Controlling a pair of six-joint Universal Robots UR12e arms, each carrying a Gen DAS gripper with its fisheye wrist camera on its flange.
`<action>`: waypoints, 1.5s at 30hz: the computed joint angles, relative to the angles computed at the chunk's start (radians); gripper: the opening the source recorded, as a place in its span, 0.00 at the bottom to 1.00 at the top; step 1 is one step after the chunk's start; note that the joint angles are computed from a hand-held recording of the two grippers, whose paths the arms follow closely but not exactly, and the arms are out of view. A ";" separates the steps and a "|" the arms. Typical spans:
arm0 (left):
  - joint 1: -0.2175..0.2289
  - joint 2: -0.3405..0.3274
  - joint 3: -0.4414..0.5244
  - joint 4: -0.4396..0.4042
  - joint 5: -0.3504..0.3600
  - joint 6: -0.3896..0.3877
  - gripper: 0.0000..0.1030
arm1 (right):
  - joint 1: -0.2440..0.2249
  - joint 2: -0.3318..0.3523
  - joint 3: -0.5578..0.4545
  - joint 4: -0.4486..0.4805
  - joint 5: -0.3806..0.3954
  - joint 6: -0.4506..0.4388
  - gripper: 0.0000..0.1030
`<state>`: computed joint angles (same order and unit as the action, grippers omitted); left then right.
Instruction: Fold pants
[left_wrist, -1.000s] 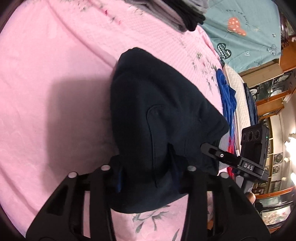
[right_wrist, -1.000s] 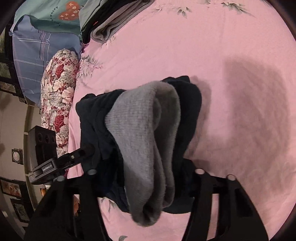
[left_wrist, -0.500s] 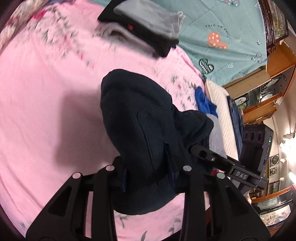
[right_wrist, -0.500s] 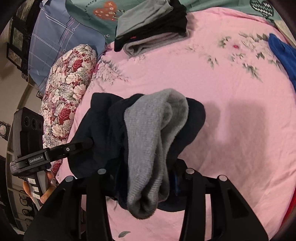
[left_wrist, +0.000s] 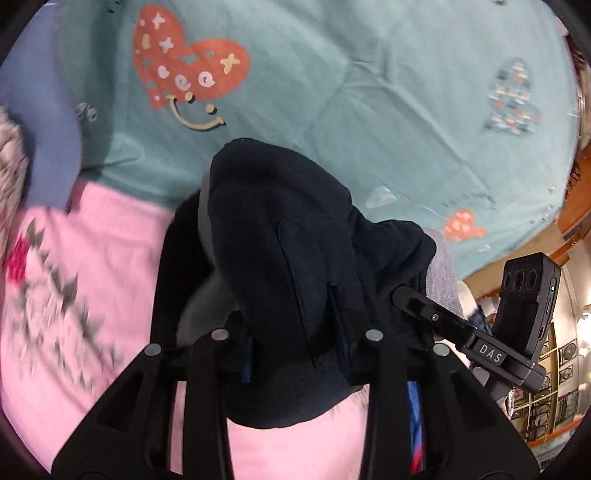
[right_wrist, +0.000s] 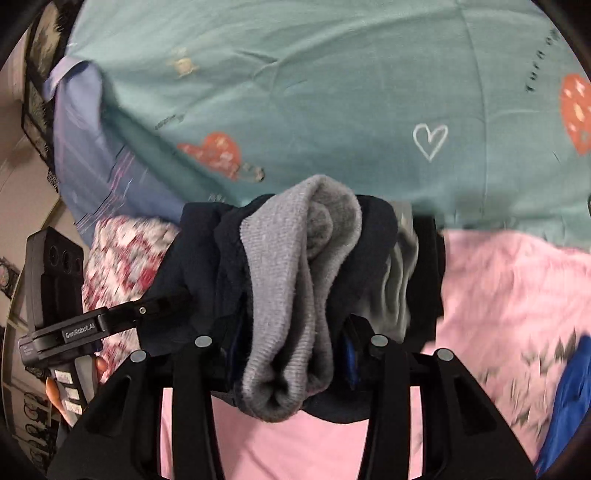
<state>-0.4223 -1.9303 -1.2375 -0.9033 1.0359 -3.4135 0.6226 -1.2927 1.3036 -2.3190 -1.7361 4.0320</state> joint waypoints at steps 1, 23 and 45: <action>0.000 -0.025 0.020 -0.001 0.004 0.005 0.33 | -0.009 0.002 0.003 -0.002 0.006 -0.004 0.42; 0.020 -0.050 0.001 0.083 0.110 0.001 0.76 | -0.008 0.022 -0.004 0.093 -0.151 -0.100 0.73; -0.143 0.388 -0.476 0.309 0.666 0.123 0.98 | 0.252 0.025 -0.156 0.550 -0.641 0.209 0.99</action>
